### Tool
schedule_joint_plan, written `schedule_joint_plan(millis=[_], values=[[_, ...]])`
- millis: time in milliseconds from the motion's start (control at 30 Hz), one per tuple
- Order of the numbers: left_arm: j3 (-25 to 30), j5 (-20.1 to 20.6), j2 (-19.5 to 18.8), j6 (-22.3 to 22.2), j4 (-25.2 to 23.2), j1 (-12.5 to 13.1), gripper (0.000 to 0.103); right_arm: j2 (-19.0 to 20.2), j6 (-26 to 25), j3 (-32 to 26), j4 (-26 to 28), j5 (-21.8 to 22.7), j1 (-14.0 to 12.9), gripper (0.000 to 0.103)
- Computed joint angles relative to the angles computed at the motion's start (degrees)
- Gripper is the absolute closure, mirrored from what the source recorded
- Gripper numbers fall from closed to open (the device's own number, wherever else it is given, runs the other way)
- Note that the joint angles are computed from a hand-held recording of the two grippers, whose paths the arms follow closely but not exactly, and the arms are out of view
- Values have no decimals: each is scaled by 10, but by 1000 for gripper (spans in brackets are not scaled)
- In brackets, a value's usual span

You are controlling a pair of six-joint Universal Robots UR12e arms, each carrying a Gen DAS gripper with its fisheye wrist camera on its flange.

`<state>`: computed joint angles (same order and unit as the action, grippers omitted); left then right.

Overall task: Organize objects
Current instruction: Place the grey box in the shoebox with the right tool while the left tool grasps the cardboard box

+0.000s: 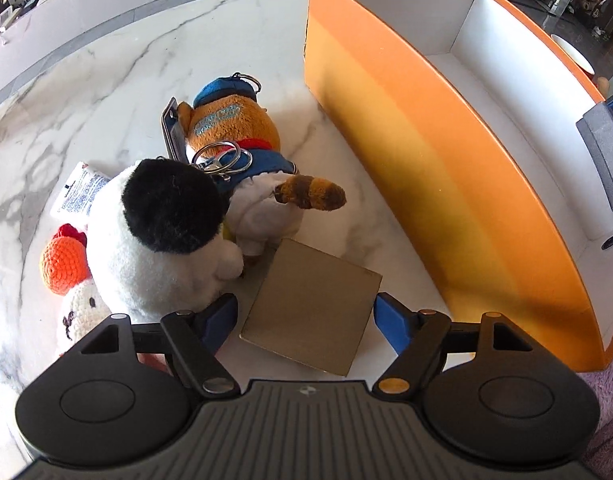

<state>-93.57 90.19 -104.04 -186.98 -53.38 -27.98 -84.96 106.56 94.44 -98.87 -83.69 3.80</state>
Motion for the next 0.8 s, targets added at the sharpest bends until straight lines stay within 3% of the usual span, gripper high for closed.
schedule_joint_plan(millis=[133, 333, 733, 800], values=[[2, -1, -1, 21, -7, -2, 29, 32, -41, -23, 32, -69, 23, 22], [-4, 23, 0, 68, 10, -12, 30, 64, -95, -38, 75, -145, 51, 22], [-3, 15, 0, 56, 9, -12, 31, 111, -68, -86, 172, -174, 58, 20], [-2, 14, 0, 55, 9, -11, 31, 111, -67, -87, 176, -172, 56, 14]])
